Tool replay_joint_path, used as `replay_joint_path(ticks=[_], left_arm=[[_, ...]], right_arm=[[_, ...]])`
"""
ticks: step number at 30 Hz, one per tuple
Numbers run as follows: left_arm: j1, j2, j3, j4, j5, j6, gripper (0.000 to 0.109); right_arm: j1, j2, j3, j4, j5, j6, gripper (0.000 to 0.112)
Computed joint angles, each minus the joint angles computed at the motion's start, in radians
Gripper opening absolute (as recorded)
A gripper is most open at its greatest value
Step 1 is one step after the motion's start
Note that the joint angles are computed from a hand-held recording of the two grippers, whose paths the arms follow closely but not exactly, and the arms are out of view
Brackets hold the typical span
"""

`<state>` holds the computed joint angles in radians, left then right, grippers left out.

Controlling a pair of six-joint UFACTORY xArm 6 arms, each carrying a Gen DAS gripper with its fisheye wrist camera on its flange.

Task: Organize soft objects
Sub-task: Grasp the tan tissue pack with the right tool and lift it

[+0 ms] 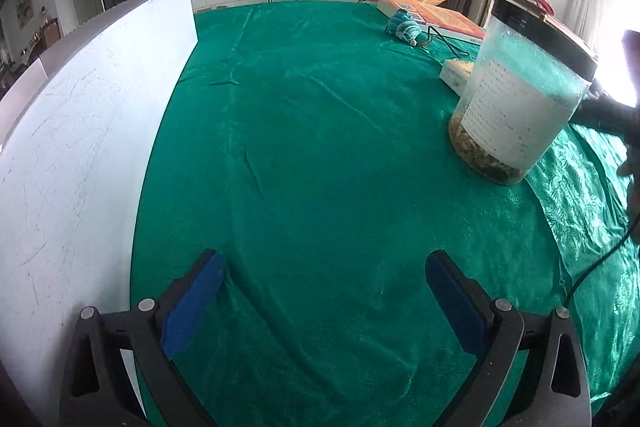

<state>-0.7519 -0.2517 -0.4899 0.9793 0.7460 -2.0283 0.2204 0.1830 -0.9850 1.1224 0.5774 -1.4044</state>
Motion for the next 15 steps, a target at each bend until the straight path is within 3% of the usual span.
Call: replay_joint_path(ticks=[4,7,12,15], left_arm=[[0.002,0.025,-0.020,-0.005,0.005,0.020,0.103],[0.000,0.031,-0.029,-0.017,0.013,0.038,0.103],[0.001,0.029,-0.026,-0.015,0.011,0.035,0.103],[0.000,0.029,-0.026,-0.015,0.011,0.035,0.103]], right_arm=[[-0.019,0.087,-0.180,-0.164,0.154,0.341,0.074],[0.004,0.191,-0.349,-0.234,0.242,0.473,0.074],[0.098,0.327,-0.548,-0.436,0.221,0.546,0.074],[0.135,0.373,-0.599,-0.470,0.226,0.482,0.074]])
